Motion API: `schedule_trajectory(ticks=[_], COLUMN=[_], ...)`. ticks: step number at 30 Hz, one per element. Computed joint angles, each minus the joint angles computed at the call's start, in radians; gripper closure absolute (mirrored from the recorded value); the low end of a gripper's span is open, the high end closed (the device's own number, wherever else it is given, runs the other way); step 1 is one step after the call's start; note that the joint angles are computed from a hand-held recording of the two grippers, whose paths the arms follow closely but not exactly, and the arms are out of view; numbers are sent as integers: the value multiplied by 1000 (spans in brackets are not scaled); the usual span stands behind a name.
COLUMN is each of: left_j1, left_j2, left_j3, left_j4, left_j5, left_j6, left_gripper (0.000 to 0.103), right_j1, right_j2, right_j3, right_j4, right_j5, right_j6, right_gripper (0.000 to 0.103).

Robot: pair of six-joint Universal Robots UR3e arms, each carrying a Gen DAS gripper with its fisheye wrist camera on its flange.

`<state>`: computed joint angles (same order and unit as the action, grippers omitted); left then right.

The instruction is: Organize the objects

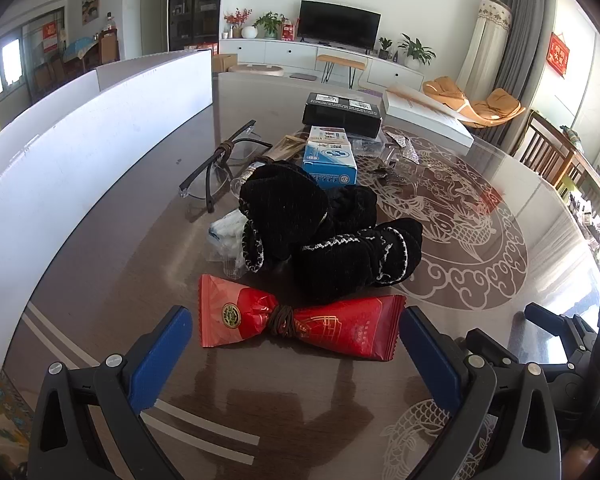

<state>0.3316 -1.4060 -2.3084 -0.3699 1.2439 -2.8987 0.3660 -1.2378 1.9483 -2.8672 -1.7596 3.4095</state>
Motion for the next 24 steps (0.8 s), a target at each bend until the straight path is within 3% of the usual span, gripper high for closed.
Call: schedule_trajectory(ticks=[24], left_j1=[-9], left_j2=[-7], left_j3=[2], left_j4=[1], left_j5=[5], left_j6=[-7], left_gripper=[0], right_j1=[1], right_j2=[-1], right_j3=[-1], right_j4=[2], right_j5=[-1], right_j6=[1], right_gripper=[0])
